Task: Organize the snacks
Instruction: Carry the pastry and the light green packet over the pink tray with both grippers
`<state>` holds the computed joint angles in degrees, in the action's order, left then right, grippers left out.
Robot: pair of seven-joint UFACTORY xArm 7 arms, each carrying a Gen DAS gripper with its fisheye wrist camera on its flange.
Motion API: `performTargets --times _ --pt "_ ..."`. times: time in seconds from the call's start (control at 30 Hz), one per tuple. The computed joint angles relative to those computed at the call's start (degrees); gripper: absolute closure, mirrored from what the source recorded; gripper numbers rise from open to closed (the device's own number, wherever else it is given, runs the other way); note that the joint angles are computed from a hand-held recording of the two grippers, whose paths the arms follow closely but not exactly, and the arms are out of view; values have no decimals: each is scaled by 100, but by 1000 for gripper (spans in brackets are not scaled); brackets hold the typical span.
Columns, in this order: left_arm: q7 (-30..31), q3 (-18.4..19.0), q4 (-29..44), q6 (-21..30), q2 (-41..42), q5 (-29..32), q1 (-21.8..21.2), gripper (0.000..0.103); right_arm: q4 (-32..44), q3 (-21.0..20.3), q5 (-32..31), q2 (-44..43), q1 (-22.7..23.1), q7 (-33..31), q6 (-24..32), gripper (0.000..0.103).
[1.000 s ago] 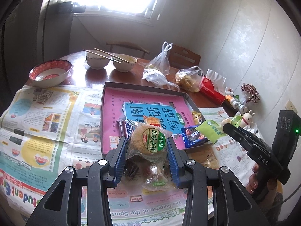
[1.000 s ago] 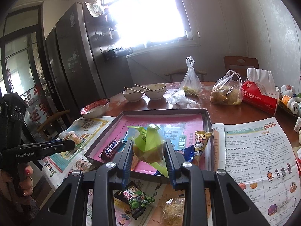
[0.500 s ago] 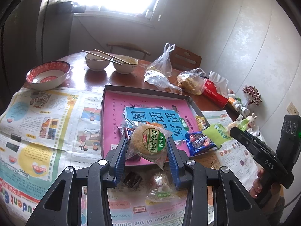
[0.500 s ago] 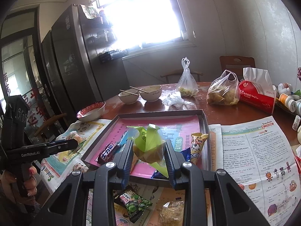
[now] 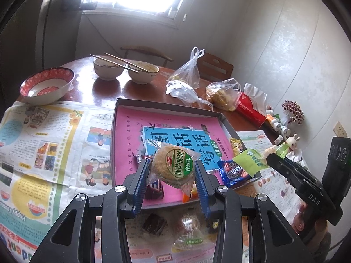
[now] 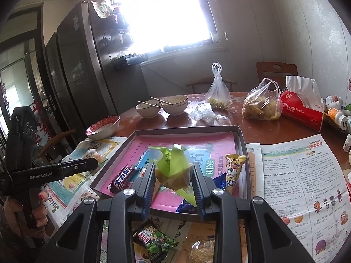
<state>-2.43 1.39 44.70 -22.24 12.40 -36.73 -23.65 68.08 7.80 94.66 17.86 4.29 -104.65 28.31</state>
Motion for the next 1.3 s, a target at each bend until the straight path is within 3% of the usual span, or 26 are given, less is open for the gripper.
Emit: performTargets --times 0.17,0.33,0.53,0.63,1.0,1.3 --pt "167 150 202 93 169 -95 -135 61 95 21 -65 89 40 89 -92 70" --pt "900 809 554 318 440 -947 -882 60 191 73 -186 189 61 228 -181 70" --pt "767 915 647 489 610 -713 -955 60 303 149 -322 302 62 357 -277 70" --pt "802 1351 736 620 734 -779 -1397 60 335 185 -363 344 53 408 -312 70" --pt "102 1711 812 879 936 22 -1644 60 481 305 -595 530 -1 673 -434 70" --pt "-559 1395 802 900 969 880 -1234 60 522 394 -783 625 -20 776 -465 70"
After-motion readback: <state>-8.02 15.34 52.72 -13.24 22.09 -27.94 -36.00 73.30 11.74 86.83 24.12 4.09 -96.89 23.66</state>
